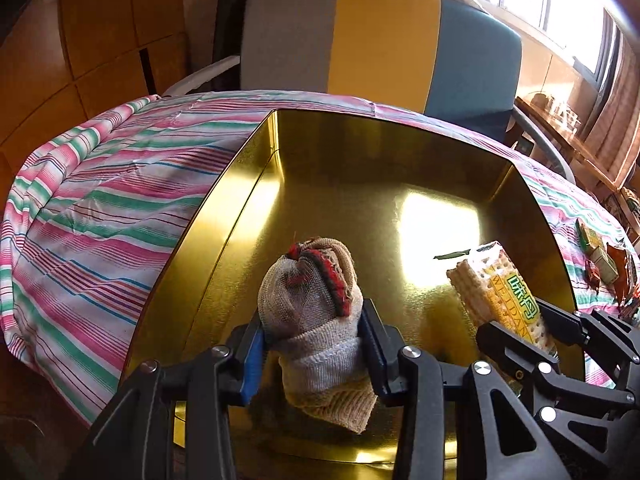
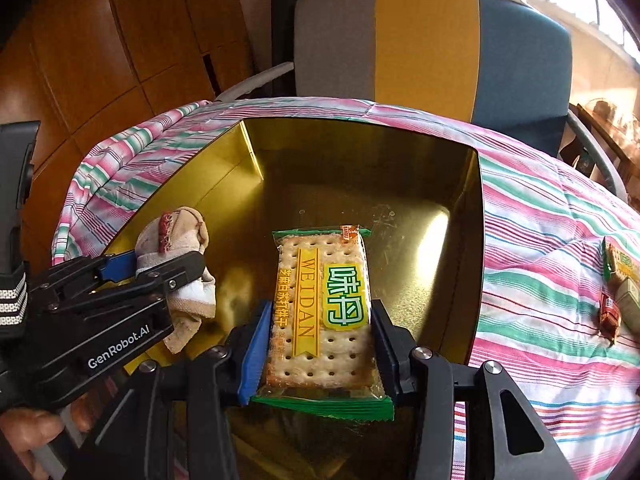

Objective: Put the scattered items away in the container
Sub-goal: 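Open both tools over the gold tray, dropping the sock and cracker pack, then move both tools back to the snacks, left tool toward the red-gold candy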

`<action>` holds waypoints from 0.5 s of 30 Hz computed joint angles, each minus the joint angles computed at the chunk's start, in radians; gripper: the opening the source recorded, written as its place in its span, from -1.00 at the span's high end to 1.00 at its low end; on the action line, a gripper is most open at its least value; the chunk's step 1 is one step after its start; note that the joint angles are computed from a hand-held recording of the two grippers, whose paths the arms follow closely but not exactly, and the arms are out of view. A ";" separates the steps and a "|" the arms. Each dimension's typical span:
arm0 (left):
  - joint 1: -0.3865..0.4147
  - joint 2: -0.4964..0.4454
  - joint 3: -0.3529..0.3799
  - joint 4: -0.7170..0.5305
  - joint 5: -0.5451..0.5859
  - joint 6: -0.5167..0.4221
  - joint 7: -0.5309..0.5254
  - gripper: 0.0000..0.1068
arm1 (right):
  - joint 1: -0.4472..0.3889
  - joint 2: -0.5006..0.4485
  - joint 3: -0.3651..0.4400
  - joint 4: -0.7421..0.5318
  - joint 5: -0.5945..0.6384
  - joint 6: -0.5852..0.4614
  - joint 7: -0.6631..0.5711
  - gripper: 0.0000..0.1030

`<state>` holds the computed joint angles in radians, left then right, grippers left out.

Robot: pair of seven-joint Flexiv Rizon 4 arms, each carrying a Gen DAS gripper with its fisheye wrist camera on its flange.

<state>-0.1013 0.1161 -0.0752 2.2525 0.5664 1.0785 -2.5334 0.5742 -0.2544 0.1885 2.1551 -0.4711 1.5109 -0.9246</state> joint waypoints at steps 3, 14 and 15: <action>0.002 0.001 0.000 0.004 0.000 -0.006 -0.005 0.10 | -0.017 -0.008 0.026 -0.007 0.029 -0.011 -0.026 0.04; 0.018 0.055 -0.023 0.015 0.052 -0.028 -0.107 -0.06 | -0.045 0.013 0.068 0.012 0.115 0.030 -0.069 0.02; 0.020 0.065 -0.031 0.014 0.064 -0.034 -0.126 -0.07 | -0.050 0.020 0.074 0.018 0.128 0.040 -0.073 0.02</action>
